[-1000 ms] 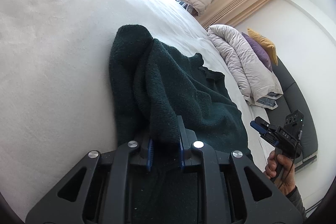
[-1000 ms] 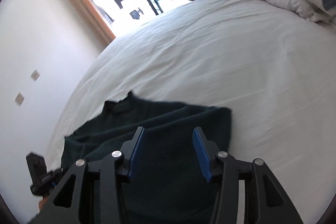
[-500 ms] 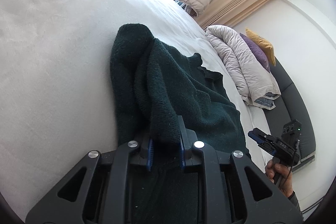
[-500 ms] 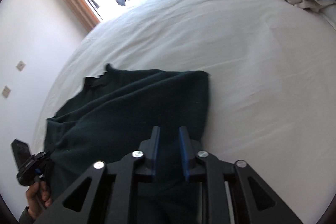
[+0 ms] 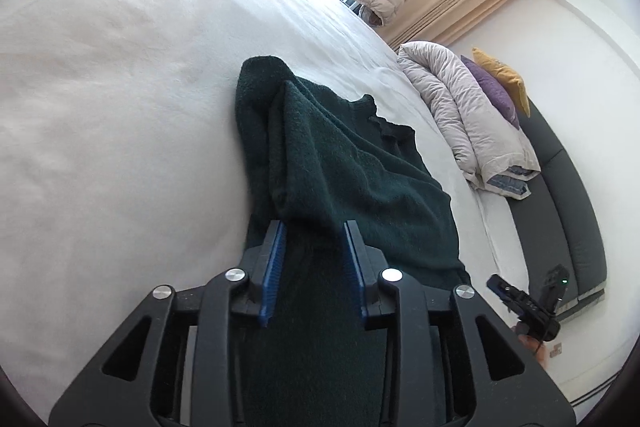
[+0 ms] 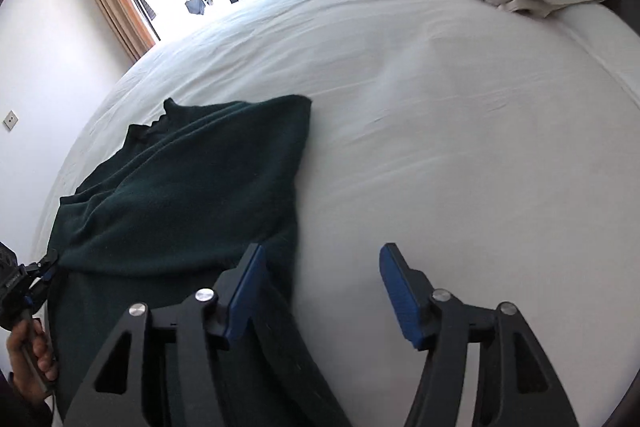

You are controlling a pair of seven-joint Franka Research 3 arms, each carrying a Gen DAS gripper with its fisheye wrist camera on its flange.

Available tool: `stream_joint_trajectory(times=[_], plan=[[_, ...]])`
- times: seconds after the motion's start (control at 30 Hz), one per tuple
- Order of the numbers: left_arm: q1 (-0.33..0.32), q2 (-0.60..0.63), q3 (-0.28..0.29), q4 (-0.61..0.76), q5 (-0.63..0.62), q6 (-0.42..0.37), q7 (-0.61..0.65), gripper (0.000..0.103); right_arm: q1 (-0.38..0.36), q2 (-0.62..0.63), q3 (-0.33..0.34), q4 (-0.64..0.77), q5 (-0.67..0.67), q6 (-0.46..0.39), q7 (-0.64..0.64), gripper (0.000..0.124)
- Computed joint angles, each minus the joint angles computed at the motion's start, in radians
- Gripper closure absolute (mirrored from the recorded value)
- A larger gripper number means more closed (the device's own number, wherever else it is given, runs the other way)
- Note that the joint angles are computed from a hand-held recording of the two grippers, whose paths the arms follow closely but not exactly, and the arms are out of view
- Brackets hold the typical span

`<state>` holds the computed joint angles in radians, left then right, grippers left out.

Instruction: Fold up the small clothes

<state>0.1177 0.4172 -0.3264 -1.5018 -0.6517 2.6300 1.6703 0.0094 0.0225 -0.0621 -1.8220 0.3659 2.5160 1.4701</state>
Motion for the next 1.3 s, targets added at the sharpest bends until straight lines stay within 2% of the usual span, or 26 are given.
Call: stream_joint_trajectory(times=[0.03,0.1,0.13,0.27,0.47,0.57,0.67,0.73,0.87,0.97,1.03,1.1,1.2,1.3], plan=[[0.008,-0.050,-0.008,-0.051,-0.010,0.012,0.027,0.046,-0.001,-0.060,0.001,-0.062,0.033,0.027,-0.050,0.058],[0.014,-0.166,-0.021,-0.172,-0.056,0.070,0.131,0.032,0.013,-0.188,0.002,-0.189,0.043,0.077,-0.152,0.052],[0.011,-0.228,-0.024,-0.234,-0.085,0.091,0.201,0.028,0.024,-0.256,0.005,-0.256,0.032,0.108,-0.206,0.049],[-0.045,-0.439,0.005,-0.441,-0.034,0.111,0.340,0.021,0.036,-0.503,0.054,-0.501,-0.079,0.222,-0.314,0.035],[-0.186,-0.722,0.046,-0.756,-0.007,0.137,0.554,0.021,0.054,-0.801,0.097,-0.761,-0.201,0.284,-0.425,0.034],[-0.206,-0.825,0.003,-0.897,0.134,0.184,0.551,0.020,0.063,-0.901,0.102,-0.854,-0.258,0.297,-0.517,0.034],[-0.179,-0.905,-0.073,-1.014,0.302,0.258,0.512,0.020,0.024,-0.968,0.139,-0.917,-0.330,0.272,-0.582,0.037],[-0.143,-0.942,-0.130,-1.080,0.402,0.321,0.494,0.019,0.030,-0.998,0.136,-0.943,-0.355,0.244,-0.628,0.042],[-0.013,-1.000,-0.278,-1.191,0.592,0.455,0.456,0.017,0.063,-1.040,0.135,-0.988,-0.373,0.213,-0.703,0.050],[0.035,-1.017,-0.318,-1.248,0.668,0.588,0.447,0.013,0.032,-1.034,0.174,-1.018,-0.408,0.237,-0.725,0.057],[0.105,-1.037,-0.373,-1.264,0.707,0.651,0.427,0.006,0.016,-1.024,0.189,-1.030,-0.423,0.248,-0.726,0.063],[0.133,-1.035,-0.381,-1.271,0.751,0.689,0.431,0.005,0.015,-1.021,0.184,-1.034,-0.428,0.261,-0.733,0.064],[0.109,-1.005,-0.331,-1.271,0.820,0.710,0.445,0.005,-0.017,-1.019,0.203,-1.042,-0.459,0.295,-0.745,0.064],[0.164,-0.989,-0.358,-1.260,0.879,0.761,0.447,0.005,-0.071,-1.030,0.237,-1.051,-0.484,0.310,-0.721,0.065]])
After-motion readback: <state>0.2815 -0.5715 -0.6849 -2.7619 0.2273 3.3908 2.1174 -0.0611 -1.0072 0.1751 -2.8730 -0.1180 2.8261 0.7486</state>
